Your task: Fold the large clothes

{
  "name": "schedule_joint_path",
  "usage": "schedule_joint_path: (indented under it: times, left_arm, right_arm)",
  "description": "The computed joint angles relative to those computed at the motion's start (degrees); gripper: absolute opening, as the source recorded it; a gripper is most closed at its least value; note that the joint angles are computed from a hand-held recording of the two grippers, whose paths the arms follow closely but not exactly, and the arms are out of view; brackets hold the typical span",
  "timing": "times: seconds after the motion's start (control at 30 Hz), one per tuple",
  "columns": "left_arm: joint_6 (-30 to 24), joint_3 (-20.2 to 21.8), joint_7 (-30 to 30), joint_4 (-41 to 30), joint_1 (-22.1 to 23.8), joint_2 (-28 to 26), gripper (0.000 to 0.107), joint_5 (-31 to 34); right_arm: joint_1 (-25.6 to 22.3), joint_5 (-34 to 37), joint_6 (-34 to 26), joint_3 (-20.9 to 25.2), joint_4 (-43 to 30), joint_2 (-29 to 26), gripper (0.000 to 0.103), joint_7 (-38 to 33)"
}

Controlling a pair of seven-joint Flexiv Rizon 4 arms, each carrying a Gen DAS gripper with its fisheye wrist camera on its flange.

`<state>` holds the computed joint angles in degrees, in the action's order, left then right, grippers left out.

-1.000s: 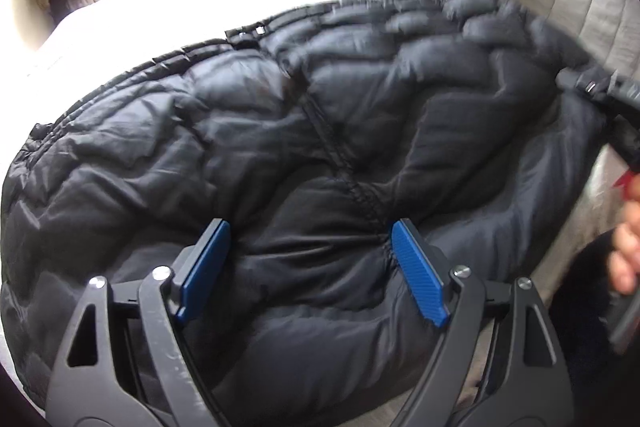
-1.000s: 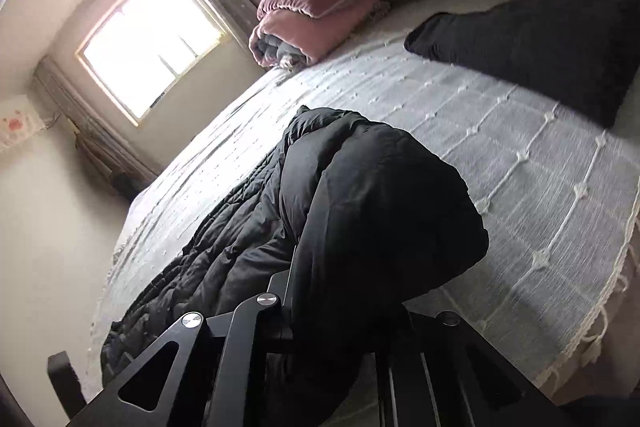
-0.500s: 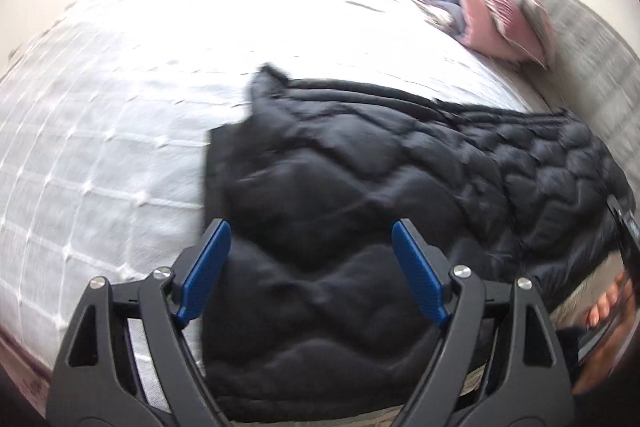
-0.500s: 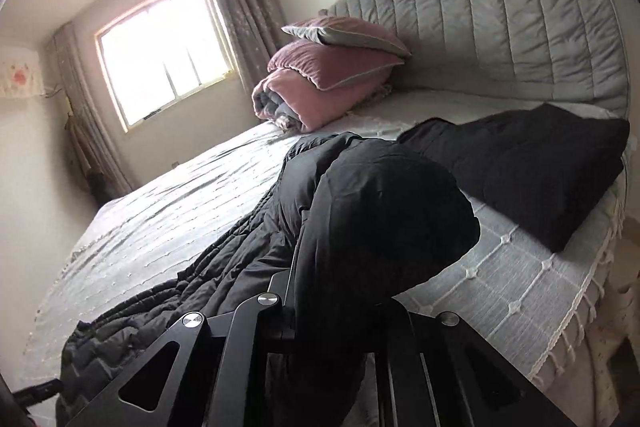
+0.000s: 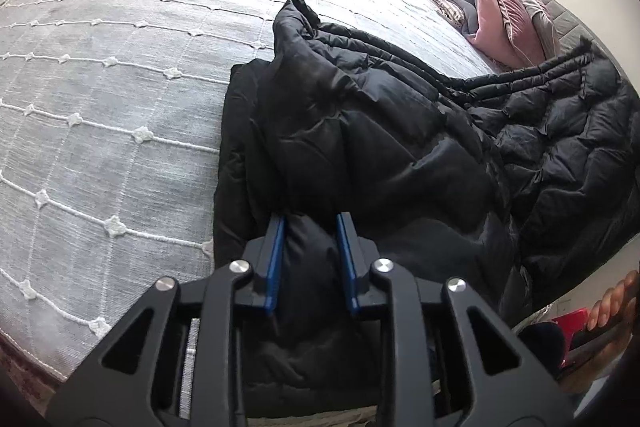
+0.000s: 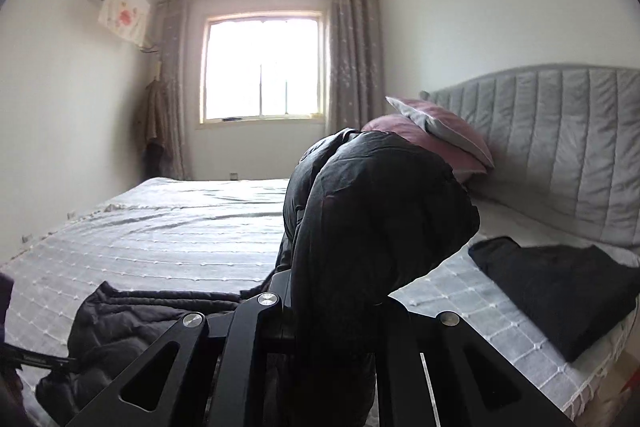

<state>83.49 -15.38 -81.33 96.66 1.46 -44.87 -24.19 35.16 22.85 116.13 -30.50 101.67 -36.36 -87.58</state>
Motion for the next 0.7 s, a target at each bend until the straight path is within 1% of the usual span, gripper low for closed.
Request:
schedule_joint_path:
  times: [0.13, 0.23, 0.27, 0.3, 0.4, 0.43, 0.47, 0.5, 0.53, 0.57, 0.6, 0.63, 0.67, 0.7]
  left_arm:
    - [0.7, -2.7, 1.2, 0.8, 2.1, 0.1, 0.027, -0.8]
    - [0.4, -2.9, 1.4, 0.3, 2.1, 0.0, 0.027, -1.1]
    - [0.5, -3.4, 1.7, 0.6, 2.4, 0.1, 0.027, -1.2]
    - [0.7, -4.0, 2.0, 0.8, 3.0, 0.1, 0.027, -1.5]
    - [1.3, -6.3, 2.8, 1.9, 4.8, 0.4, 0.027, -2.5]
    - [1.5, -7.2, 3.2, 2.4, 5.6, 0.4, 0.027, -2.9]
    - [1.5, -7.9, 3.5, 2.7, 6.3, 0.5, 0.027, -3.2]
    - [1.5, -8.5, 3.7, 3.2, 6.8, 0.7, 0.027, -3.5]
    - [1.4, -9.0, 4.0, 3.5, 7.3, 0.8, 0.027, -3.8]
    - [1.6, -9.8, 4.4, 3.9, 7.9, 0.8, 0.027, -4.0]
    - [1.8, -10.3, 4.8, 4.0, 8.3, 0.9, 0.027, -4.2]
    - [1.9, -10.6, 5.0, 4.3, 8.6, 1.0, 0.027, -4.4]
    - [1.8, -11.0, 5.2, 4.5, 9.0, 1.0, 0.027, -4.7]
    - [1.7, -11.7, 5.5, 4.7, 9.7, 1.0, 0.028, -5.0]
  right_arm:
    - [4.0, -1.4, 2.8, 0.0, -0.3, -0.8, 0.011, -5.4]
    - [5.7, -1.9, 3.7, 1.7, -0.7, -1.4, 0.011, -9.6]
    - [5.7, -2.5, 4.0, 3.0, -0.8, -1.5, 0.011, -10.9]
    - [4.4, -3.9, 5.2, 5.4, -0.3, -1.6, 0.011, -11.8]
    - [2.4, -8.0, 6.5, 10.8, 0.3, -2.1, 0.012, -15.4]
    - [1.3, -10.0, 6.0, 13.1, 0.6, -2.1, 0.012, -16.3]
    - [-0.7, -12.5, 5.1, 16.1, 1.0, -1.9, 0.012, -16.4]
    - [-3.9, -16.5, 3.6, 20.4, 1.4, -1.5, 0.012, -15.7]
    - [-6.5, -19.7, 2.8, 23.5, 1.7, -1.6, 0.013, -15.1]
    - [-7.7, -21.8, 2.2, 25.1, 1.9, -2.0, 0.013, -14.9]
    - [-7.5, -22.9, 1.8, 25.0, 2.2, -2.4, 0.013, -15.3]
    - [-6.2, -22.9, 2.0, 23.9, 2.5, -2.8, 0.014, -16.2]
    - [-5.1, -22.8, 2.1, 23.0, 2.8, -3.1, 0.015, -17.0]
    - [-4.9, -23.4, 2.0, 23.0, 3.2, -3.2, 0.018, -17.6]
